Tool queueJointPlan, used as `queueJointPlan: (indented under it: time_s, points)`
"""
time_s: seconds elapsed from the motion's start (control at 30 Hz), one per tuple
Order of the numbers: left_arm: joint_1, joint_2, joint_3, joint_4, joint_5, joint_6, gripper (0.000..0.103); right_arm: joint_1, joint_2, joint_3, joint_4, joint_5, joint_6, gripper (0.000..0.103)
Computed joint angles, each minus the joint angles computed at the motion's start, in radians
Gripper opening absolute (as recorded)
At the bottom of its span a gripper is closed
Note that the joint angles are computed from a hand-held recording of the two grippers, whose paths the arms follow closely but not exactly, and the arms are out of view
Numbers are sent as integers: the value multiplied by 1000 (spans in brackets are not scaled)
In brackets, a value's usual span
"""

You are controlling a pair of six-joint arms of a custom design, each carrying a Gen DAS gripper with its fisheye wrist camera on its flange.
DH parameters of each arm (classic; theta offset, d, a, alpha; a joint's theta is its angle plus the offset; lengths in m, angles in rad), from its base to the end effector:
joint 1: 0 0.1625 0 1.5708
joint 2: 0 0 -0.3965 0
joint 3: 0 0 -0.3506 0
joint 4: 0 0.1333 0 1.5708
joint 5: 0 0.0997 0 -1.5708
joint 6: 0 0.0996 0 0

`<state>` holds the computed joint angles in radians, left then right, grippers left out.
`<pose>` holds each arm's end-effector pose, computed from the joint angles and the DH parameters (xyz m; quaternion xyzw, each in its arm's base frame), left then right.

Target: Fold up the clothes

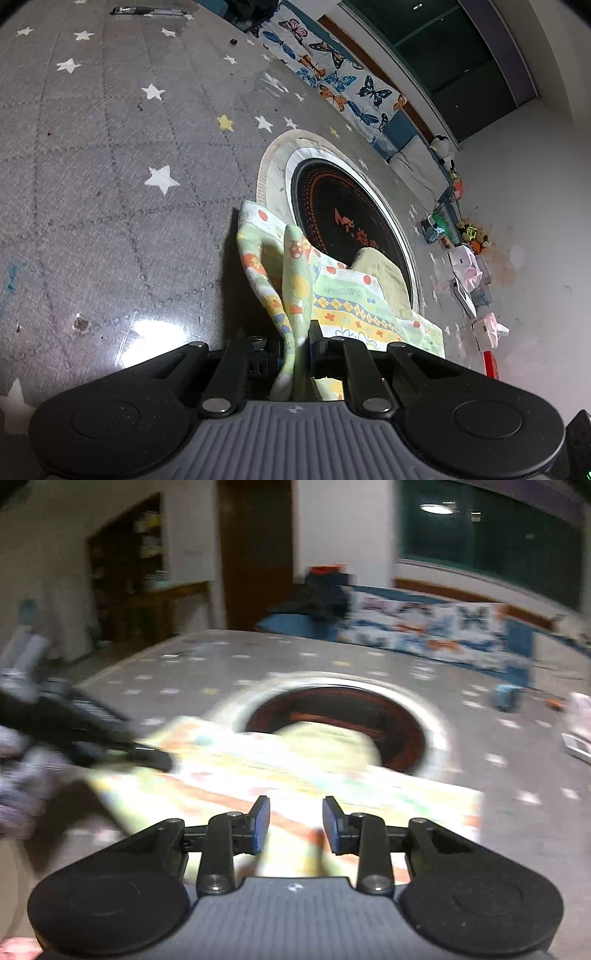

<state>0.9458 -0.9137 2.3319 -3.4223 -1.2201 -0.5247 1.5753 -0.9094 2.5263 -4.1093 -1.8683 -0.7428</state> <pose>-0.1130 -0.4429 0.0869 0.0108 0.9623 -0.2703 0.0279 0.1057 -0.3630 0.1470 0.2620 -0.8487 0.3622 0.2825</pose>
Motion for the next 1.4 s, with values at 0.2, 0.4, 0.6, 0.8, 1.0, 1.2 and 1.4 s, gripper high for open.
queueJointPlan:
  time_s: [0.2,0.4,0.6,0.8,1.0,1.2,1.4]
  points:
    - [-5,1,-1,4,8,2,12,-100,-11,-13,-109,-57,11,38]
    - [-9,0,0,7,16,6,13,-169,-27,-28,-89,-34,58,42]
    - [-22,2,0,14,38,21,13,-202,-22,-37,-79,27,126,43]
    - [-54,1,-5,44,88,50,12,-183,0,-38,-95,31,137,10]
    - [-99,-13,-21,58,103,111,9,-160,-11,-8,-168,43,128,8]
    - [-147,21,-91,90,82,176,8,-129,-63,18,-209,36,90,8]
    - [-185,101,-191,124,40,213,8,-142,-143,32,-242,9,62,8]
